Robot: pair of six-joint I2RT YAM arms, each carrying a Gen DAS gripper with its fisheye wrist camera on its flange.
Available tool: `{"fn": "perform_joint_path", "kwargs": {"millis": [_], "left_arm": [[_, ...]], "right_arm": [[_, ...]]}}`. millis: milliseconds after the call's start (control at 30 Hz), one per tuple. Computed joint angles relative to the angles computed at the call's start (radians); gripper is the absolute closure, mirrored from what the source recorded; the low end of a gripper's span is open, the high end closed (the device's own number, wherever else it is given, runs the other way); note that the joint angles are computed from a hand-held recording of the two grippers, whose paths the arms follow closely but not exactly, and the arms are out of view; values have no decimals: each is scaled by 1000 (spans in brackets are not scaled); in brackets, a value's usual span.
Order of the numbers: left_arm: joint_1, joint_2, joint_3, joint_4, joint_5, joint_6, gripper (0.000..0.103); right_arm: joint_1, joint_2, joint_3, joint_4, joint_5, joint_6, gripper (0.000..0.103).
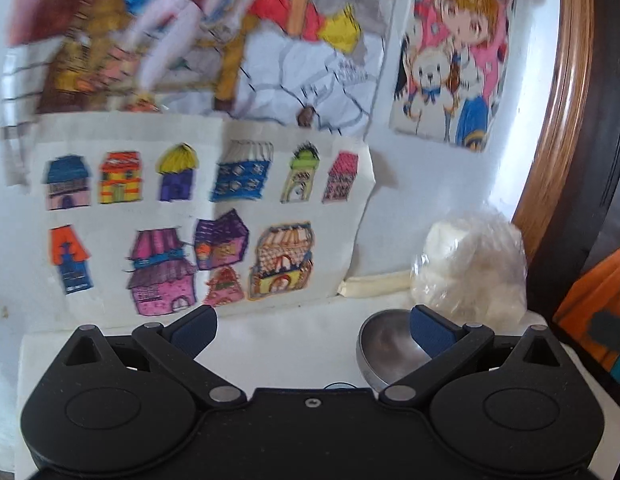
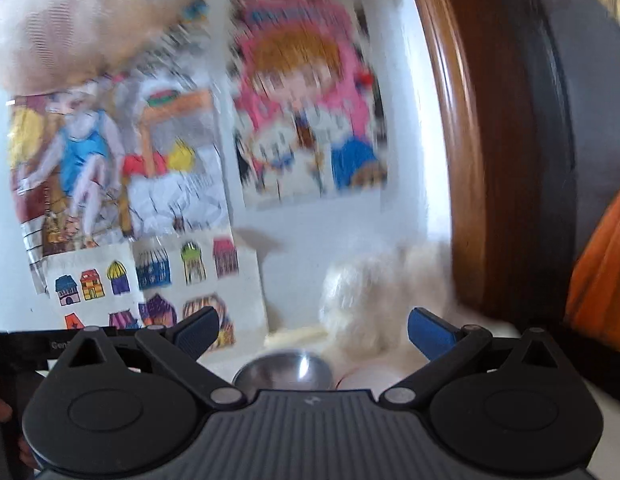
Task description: Organize plates and bowls
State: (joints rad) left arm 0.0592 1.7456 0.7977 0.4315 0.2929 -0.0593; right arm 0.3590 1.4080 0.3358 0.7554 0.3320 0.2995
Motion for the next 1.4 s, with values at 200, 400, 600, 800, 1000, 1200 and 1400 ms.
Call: {"fn": "perform_joint_path", "kwargs": {"millis": [200, 400, 600, 800, 1000, 1200, 1400], "left_arm": [[-46, 187, 258, -212, 23, 24, 1], [-82, 384, 514, -419, 37, 69, 1], [-90, 490, 629, -480, 44, 52, 2], [-102, 539, 696, -533, 32, 55, 14], [-102, 552, 716, -553, 66, 47, 37], [-104, 570, 745, -584, 97, 29, 72], [-108, 568, 742, -593, 98, 47, 89]], "right_arm": [[-171, 221, 193, -157, -356, 233, 0], [-234, 389, 319, -198, -447, 315, 2], [-257, 502, 416, -233, -520, 347, 16], [-258, 583, 487, -254, -549, 350, 32], [-247, 622, 539, -287, -536, 345, 44], [-235, 642, 570, -319, -513, 336, 51], [-233, 646, 576, -331, -494, 328, 65]]}}
